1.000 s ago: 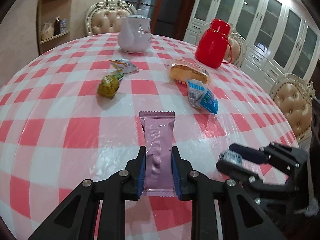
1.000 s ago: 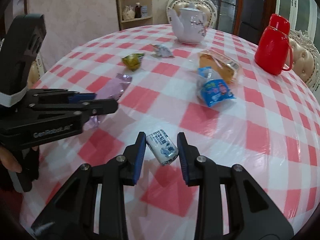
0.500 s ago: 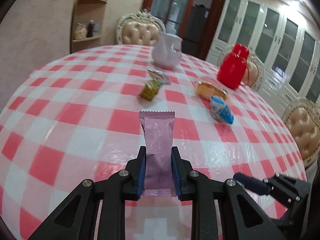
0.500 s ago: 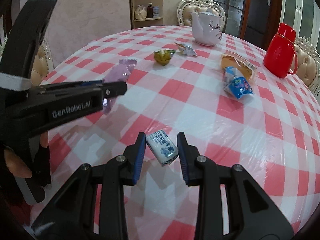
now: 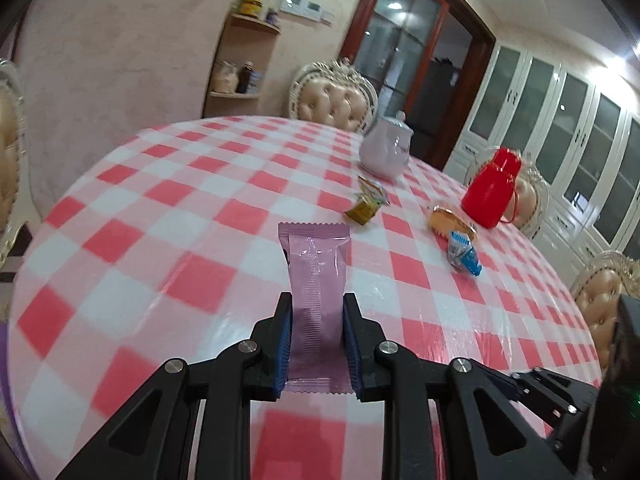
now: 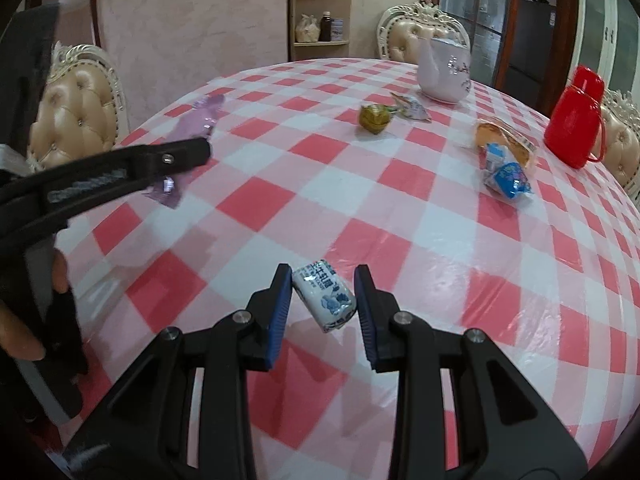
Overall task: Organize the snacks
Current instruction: 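Carry the pink bar and white carton over the white box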
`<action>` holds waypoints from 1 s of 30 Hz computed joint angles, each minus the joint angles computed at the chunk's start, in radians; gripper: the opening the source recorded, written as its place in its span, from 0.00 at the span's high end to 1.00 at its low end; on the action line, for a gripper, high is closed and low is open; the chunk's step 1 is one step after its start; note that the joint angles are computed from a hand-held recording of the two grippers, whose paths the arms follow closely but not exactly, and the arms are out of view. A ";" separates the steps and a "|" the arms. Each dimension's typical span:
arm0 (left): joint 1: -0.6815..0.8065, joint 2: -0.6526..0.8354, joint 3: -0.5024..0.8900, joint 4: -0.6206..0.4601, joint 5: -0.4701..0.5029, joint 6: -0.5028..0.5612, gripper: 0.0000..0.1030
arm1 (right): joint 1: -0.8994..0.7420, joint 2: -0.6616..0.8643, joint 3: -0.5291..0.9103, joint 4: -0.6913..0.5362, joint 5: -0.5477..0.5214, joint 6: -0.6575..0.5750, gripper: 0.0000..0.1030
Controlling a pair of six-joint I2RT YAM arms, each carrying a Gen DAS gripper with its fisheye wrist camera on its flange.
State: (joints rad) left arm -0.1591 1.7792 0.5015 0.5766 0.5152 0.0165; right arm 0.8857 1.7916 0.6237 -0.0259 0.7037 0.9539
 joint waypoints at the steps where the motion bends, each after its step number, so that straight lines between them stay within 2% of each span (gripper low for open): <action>1: 0.027 -0.015 -0.015 -0.002 0.018 0.013 0.76 | 0.008 0.010 0.012 -0.003 0.001 0.001 0.66; 10: 0.252 -0.166 -0.081 -0.138 0.126 0.182 0.76 | 0.063 0.058 0.089 -0.003 0.006 -0.007 0.65; 17: 0.442 -0.209 -0.092 -0.247 0.230 0.338 0.76 | 0.107 0.126 0.194 -0.017 0.003 -0.040 0.66; 23: 0.629 -0.153 -0.039 -0.340 0.291 0.494 0.76 | 0.142 0.194 0.292 -0.004 -0.017 -0.093 0.65; 30: 0.822 -0.075 0.058 -0.441 0.342 0.626 0.76 | 0.180 0.308 0.464 0.017 -0.067 -0.201 0.65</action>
State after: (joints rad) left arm 0.6627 1.7047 0.5597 0.1357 0.8575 0.6421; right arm 1.0655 2.0993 1.0874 -0.0088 0.6362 0.7532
